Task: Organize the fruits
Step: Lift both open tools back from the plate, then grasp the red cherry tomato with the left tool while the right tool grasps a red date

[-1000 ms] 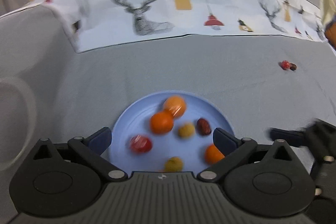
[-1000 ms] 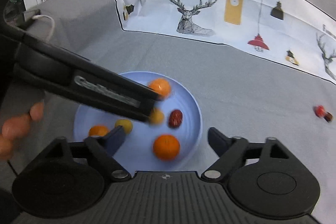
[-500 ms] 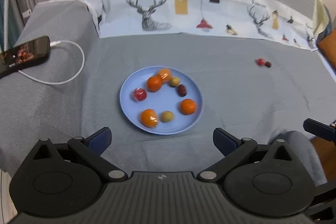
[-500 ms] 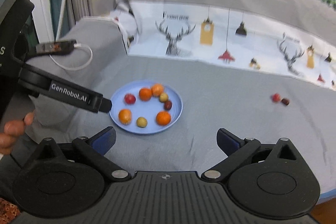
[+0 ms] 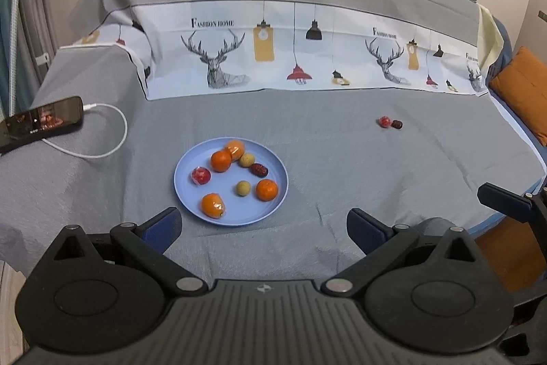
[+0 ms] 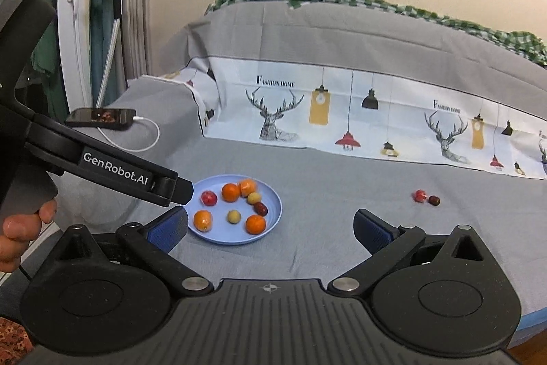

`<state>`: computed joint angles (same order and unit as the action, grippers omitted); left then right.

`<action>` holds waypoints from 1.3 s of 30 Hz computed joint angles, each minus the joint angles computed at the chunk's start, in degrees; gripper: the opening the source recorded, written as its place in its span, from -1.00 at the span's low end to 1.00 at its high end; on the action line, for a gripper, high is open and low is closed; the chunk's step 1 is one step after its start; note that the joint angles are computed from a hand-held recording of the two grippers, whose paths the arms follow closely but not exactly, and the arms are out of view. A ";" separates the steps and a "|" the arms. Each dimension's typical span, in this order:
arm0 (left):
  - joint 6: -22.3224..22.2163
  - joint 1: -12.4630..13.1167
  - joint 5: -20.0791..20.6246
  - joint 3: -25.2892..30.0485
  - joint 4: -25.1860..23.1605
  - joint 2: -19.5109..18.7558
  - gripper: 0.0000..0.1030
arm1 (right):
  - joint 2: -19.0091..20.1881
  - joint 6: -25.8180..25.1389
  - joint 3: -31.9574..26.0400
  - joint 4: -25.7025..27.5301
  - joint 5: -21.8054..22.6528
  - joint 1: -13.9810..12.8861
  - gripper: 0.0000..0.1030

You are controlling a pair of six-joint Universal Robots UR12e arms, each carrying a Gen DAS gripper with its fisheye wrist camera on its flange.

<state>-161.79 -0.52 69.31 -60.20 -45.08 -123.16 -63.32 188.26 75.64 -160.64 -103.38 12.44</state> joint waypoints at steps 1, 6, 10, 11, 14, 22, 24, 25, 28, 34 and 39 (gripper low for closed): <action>0.11 0.00 -0.07 -0.32 0.27 0.26 0.99 | -0.23 -0.13 0.40 -0.60 0.00 -0.06 0.98; 0.82 0.02 -0.34 -2.08 2.28 1.38 0.99 | -0.84 -0.19 1.44 -2.22 -0.45 0.10 0.98; 0.78 0.00 -0.37 -2.46 2.73 1.67 0.99 | -1.09 -0.18 1.76 -2.78 -0.50 0.21 0.98; 0.72 -0.02 -0.31 -2.44 2.73 1.67 0.99 | -1.10 -0.24 1.81 -2.94 -0.45 0.19 0.98; 0.76 -0.10 -0.21 -2.47 2.78 1.71 0.99 | -1.16 -0.15 1.92 -3.06 -0.31 0.11 0.98; 1.66 -0.59 0.36 -1.23 2.10 0.97 0.99 | -1.12 1.20 1.93 -2.57 -0.01 -0.05 0.98; 1.81 -0.78 0.51 -0.77 1.81 0.66 0.99 | -1.08 2.04 1.97 -2.41 0.00 -0.18 0.98; 1.91 -0.97 0.81 -0.47 1.65 0.45 0.99 | -1.07 2.55 1.96 -2.29 -0.23 -0.24 0.98; 1.99 -1.59 1.90 0.55 1.71 -0.28 0.99 | -1.13 4.62 2.24 -2.27 -2.32 -0.57 0.98; 1.91 -3.02 2.68 4.33 0.90 -2.76 0.99 | -2.11 11.00 3.91 -0.05 -6.44 -2.86 0.98; 2.09 -4.55 2.89 10.25 -3.40 -6.49 0.99 | -2.51 14.47 4.79 3.71 -9.47 -5.10 0.98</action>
<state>-159.70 -5.07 72.20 -49.95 -48.48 -129.65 -65.83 202.72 80.44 -156.93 -112.85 7.34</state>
